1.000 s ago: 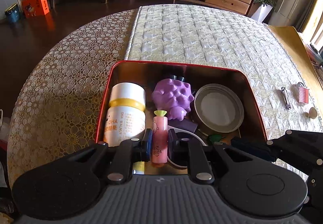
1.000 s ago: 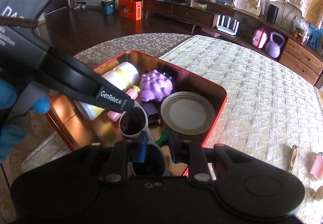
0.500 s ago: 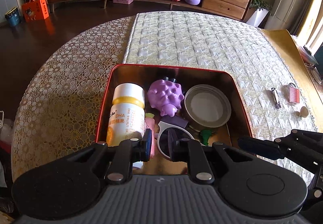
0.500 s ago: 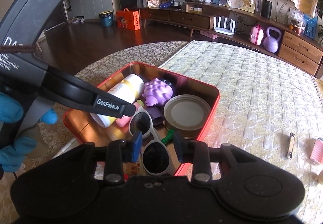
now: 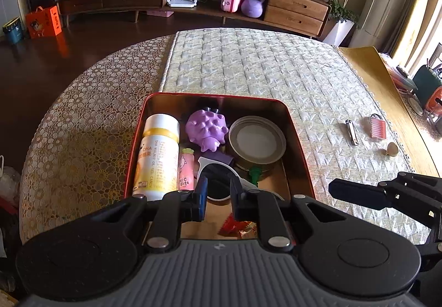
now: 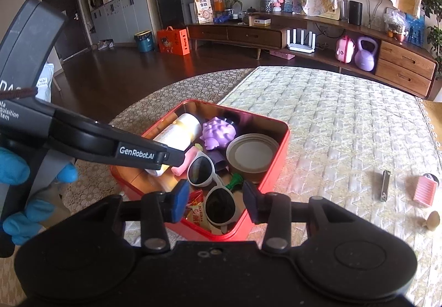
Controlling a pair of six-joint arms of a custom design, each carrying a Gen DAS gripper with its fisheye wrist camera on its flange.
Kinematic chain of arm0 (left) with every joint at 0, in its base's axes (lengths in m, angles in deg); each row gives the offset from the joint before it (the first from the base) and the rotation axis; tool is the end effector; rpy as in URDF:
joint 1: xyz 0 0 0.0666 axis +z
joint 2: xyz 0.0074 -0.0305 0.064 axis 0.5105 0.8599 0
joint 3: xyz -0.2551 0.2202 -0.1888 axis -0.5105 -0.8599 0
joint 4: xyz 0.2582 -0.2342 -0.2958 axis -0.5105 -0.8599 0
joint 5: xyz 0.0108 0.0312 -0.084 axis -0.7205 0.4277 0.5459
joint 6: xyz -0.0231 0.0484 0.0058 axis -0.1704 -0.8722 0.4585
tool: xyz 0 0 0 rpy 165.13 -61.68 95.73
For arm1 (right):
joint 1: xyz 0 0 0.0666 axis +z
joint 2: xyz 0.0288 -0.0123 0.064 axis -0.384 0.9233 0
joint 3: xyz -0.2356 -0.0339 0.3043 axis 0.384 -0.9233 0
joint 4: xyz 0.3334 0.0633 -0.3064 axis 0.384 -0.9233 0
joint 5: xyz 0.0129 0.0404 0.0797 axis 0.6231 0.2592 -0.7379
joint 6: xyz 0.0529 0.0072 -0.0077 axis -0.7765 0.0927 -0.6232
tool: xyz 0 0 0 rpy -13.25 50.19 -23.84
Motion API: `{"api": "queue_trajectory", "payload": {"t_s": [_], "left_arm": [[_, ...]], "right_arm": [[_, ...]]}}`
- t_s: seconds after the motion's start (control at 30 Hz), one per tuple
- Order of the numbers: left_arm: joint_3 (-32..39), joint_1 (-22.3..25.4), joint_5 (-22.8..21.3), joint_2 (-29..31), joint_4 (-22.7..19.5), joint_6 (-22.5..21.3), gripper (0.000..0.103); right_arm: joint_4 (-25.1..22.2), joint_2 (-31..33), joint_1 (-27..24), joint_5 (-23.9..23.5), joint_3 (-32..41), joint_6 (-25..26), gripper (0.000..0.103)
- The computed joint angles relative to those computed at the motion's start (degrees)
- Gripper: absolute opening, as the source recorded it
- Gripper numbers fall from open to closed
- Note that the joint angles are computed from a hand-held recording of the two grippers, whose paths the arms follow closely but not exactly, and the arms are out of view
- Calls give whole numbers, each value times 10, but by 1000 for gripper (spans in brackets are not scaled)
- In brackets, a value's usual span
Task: Organize rigid objects
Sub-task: 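Pull both tools back from the box toward the comb and clip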
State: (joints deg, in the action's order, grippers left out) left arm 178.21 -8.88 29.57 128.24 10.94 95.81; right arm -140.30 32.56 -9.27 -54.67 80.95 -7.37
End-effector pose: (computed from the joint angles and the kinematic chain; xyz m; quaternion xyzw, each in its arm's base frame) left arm 0.4527 -0.3537 0.4858 -0.1550 0.9322 -0.0068 0.3269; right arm 0.4906 0.1350 0.4767 -0.3704 0.8275 0.2311 0.3532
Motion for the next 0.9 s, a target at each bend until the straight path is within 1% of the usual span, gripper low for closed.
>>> {"api": "queue_trajectory", "payload": {"t_s": [0.13,0.23,0.37,0.4,0.43,0.47,0.5,0.53,0.6,0.63,0.73,0.8,0.87,0.9], "left_arm": [[2,-11,-5,-2,-3,4,17],[6,-19,-9,0,-7,7,17],[14,-29,-17,4,-10,9,17],[16,-31,-18,5,-9,9,21],[18,-33,-18,6,-6,8,28],[19,-36,-20,6,-4,7,31],[22,-39,-22,8,-3,6,40],[25,-41,-25,10,-2,6,52],[31,-48,-36,16,1,4,62],[37,-51,-40,20,0,3,64],[52,-55,-35,32,0,4,64],[63,-58,-32,41,3,2,67],[75,-60,-32,51,5,-3,70],[82,-61,-32,57,5,-5,71]], "right_arm": [[0,-13,-11,-9,-7,-6,51],[3,-21,-20,-14,-13,-12,57],[4,-32,-33,-21,-22,-22,61],[4,-34,-36,-22,-23,-25,61],[5,-38,-39,-22,-27,-28,61],[5,-39,-42,-23,-28,-31,61],[5,-41,-45,-23,-29,-33,62],[8,-43,-49,-24,-32,-35,63],[13,-46,-57,-25,-35,-40,64],[15,-48,-62,-25,-37,-44,65],[28,-52,-76,-24,-41,-55,72],[37,-54,-87,-26,-44,-63,76],[50,-56,-100,-29,-48,-71,84],[56,-56,-107,-29,-49,-74,86]]}}
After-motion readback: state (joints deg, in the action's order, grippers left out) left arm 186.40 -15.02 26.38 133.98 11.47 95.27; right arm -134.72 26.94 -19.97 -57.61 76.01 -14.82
